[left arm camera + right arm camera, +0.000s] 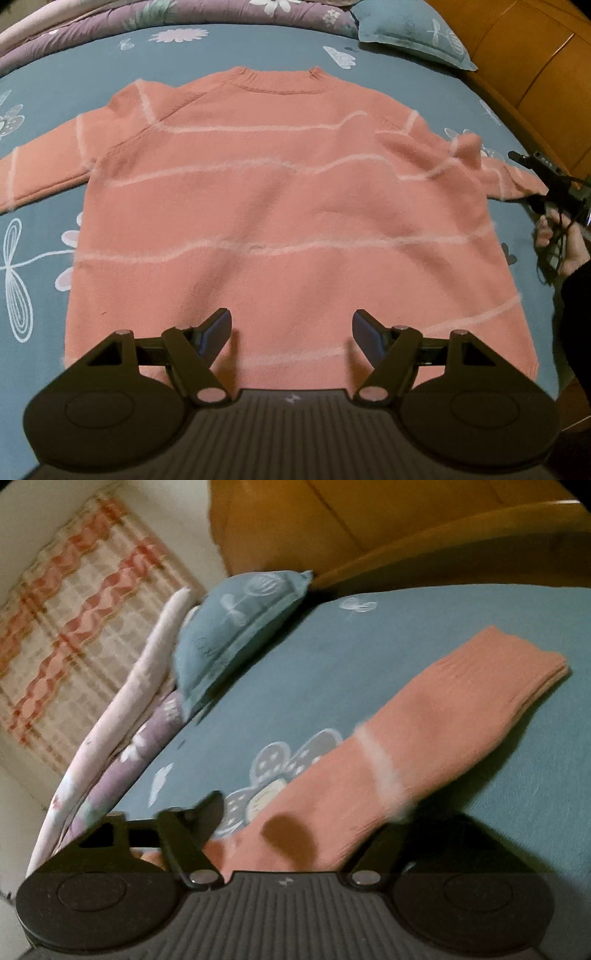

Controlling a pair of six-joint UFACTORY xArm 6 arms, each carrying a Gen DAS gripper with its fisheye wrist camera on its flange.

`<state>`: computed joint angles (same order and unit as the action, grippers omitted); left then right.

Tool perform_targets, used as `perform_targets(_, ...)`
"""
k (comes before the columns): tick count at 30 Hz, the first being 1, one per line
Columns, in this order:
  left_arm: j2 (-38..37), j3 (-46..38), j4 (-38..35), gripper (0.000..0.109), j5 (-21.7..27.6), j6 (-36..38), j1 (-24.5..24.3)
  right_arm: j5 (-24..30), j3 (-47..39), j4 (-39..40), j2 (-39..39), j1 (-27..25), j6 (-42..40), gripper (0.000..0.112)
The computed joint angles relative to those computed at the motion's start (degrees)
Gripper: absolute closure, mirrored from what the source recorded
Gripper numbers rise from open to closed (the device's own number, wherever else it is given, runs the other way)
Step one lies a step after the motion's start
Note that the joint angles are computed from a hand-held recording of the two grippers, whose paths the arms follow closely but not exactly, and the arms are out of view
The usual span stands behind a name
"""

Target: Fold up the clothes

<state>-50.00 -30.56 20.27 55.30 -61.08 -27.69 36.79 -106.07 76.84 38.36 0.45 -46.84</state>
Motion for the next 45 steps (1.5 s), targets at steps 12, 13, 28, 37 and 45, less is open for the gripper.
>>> perform_targets(12,-1.55,0.72,0.66,0.036,0.06,0.26,-0.19,-0.4,-6.38,-5.72,1.52,-2.97,8.0,0.104)
perform_targets(13,-1.47,0.75,0.71,0.036,-0.17,0.36,-0.32,-1.6,-6.49,-5.19,1.25,-3.19,7.48,0.104)
perform_targets(28,-2.52,1.7,0.64,0.036,-1.02,0.9,0.2,5.83,14.01,-4.46,-10.77,-6.77,9.81,0.062)
perform_targets(37,-2.45,1.35,1.83,0.036,-1.44,3.44,2.34,23.85,28.33,-16.27,-26.29,0.84,-7.44,0.056)
perform_targets(45,-10.72,5.74,1.85,0.035,1.64,1.45,0.89,34.73,27.43,-16.24,-23.51,-1.24,0.09,0.054)
